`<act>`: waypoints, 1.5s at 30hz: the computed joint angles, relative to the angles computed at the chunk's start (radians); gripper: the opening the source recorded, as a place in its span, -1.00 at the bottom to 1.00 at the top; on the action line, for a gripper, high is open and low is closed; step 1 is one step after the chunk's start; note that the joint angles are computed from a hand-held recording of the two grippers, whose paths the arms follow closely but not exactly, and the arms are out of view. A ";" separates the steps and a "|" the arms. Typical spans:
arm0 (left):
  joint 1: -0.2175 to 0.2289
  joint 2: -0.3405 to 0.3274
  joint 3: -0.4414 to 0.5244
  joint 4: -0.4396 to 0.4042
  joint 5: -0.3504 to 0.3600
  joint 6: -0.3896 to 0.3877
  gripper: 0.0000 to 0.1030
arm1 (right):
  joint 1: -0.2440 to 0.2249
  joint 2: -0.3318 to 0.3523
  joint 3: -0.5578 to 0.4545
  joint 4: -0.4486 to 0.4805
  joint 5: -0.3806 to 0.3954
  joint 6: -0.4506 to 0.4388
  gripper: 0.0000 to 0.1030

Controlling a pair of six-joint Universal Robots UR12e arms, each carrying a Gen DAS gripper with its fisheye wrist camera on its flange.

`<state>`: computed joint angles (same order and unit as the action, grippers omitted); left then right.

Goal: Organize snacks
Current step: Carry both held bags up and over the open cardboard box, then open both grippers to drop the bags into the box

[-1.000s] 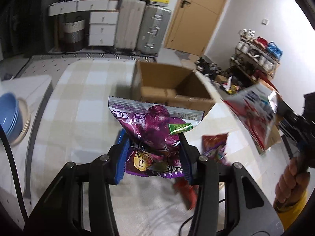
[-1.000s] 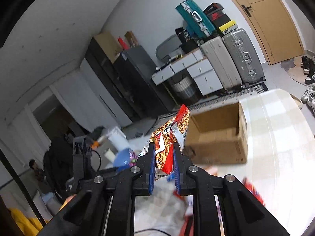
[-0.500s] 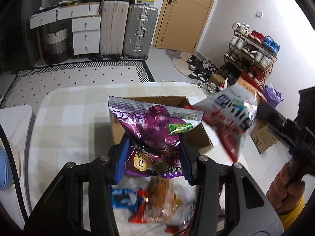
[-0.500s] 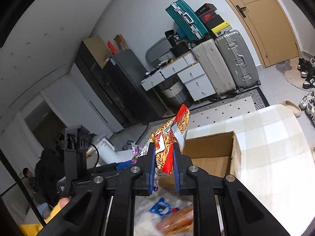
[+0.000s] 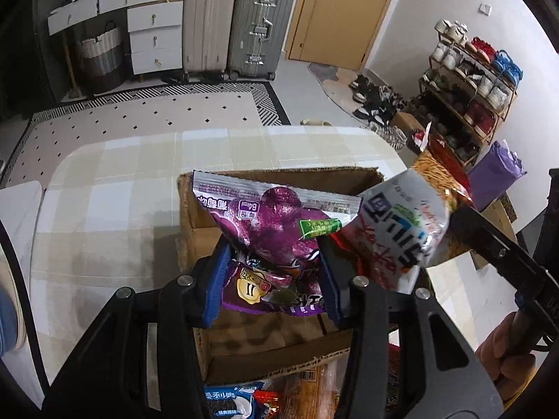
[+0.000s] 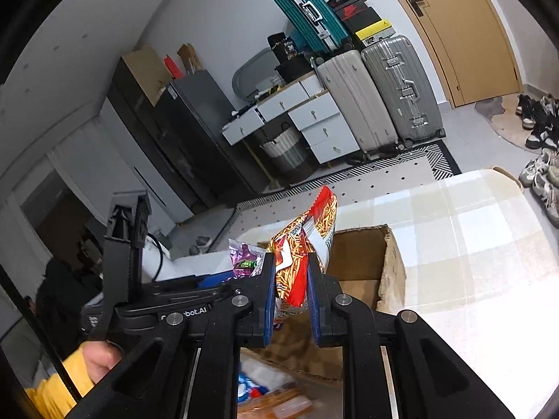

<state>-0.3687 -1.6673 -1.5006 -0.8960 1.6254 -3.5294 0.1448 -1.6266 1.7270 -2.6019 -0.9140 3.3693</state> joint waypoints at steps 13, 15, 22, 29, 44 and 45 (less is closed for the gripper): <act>-0.018 -0.058 0.015 -0.030 0.022 0.058 -0.15 | 0.025 0.004 0.014 0.060 -0.082 -0.087 -0.70; -0.024 -0.069 0.020 -0.031 0.035 0.070 -0.15 | 0.028 0.003 0.015 0.066 -0.093 -0.096 -0.70; -0.036 -0.086 0.023 -0.036 0.044 0.075 -0.14 | 0.034 0.007 0.014 0.096 -0.113 -0.106 -0.70; -0.045 -0.094 0.026 -0.036 0.055 0.081 -0.14 | 0.036 0.008 0.011 0.103 -0.120 -0.102 -0.70; -0.060 -0.083 0.014 -0.048 0.085 0.099 -0.01 | 0.029 0.003 0.014 0.104 -0.121 -0.094 -0.69; -0.059 -0.081 0.012 -0.045 0.086 0.101 0.00 | 0.031 0.001 0.015 0.100 -0.130 -0.096 -0.67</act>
